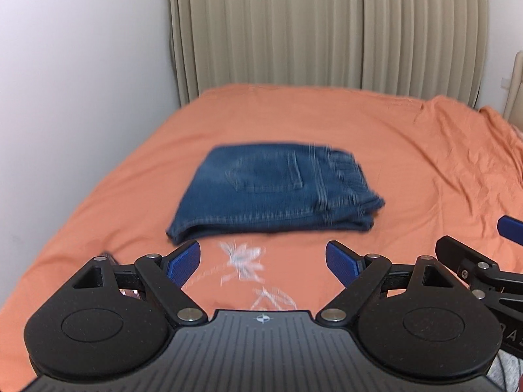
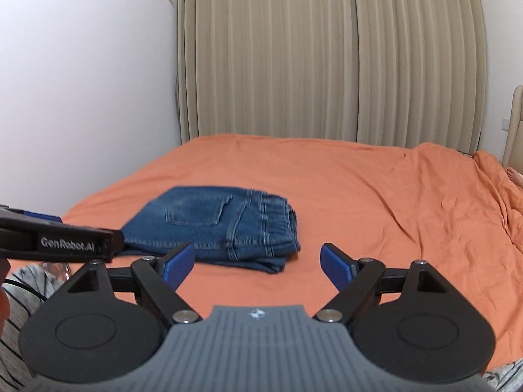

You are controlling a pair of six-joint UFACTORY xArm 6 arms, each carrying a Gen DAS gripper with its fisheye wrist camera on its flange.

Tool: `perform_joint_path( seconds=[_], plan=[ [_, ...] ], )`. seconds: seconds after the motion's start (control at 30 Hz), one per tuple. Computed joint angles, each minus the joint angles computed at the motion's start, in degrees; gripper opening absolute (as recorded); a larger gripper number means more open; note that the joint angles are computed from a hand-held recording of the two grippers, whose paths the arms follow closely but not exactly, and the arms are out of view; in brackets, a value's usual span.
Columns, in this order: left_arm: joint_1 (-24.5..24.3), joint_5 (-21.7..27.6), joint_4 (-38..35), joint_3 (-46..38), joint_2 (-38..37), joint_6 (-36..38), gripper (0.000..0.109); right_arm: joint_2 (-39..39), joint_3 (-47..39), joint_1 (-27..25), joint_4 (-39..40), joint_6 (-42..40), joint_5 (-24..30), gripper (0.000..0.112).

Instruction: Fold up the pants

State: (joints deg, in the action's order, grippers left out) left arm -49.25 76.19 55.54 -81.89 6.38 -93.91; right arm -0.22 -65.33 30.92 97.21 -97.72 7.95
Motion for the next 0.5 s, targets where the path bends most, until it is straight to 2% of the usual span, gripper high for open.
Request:
perform_joint_path(
  seconds=[0.07,0.27,0.5],
  plan=[
    [0.14,-0.15,-0.66,0.41,0.20,-0.71,0.100,1.48,-0.29,0.83,-2.13,1.01,-1.33,0.081],
    [0.07,-0.62,-1.51,1.51,-0.55,-1.22,0.099,3.84,-0.62,0.87,-8.02,6.64,-0.58,0.081],
    [-0.03,0.00,-1.31,1.11,-0.26,-0.92,0.099,3.59,-1.56,0.55,-7.58,7.21,0.27,0.081]
  ],
)
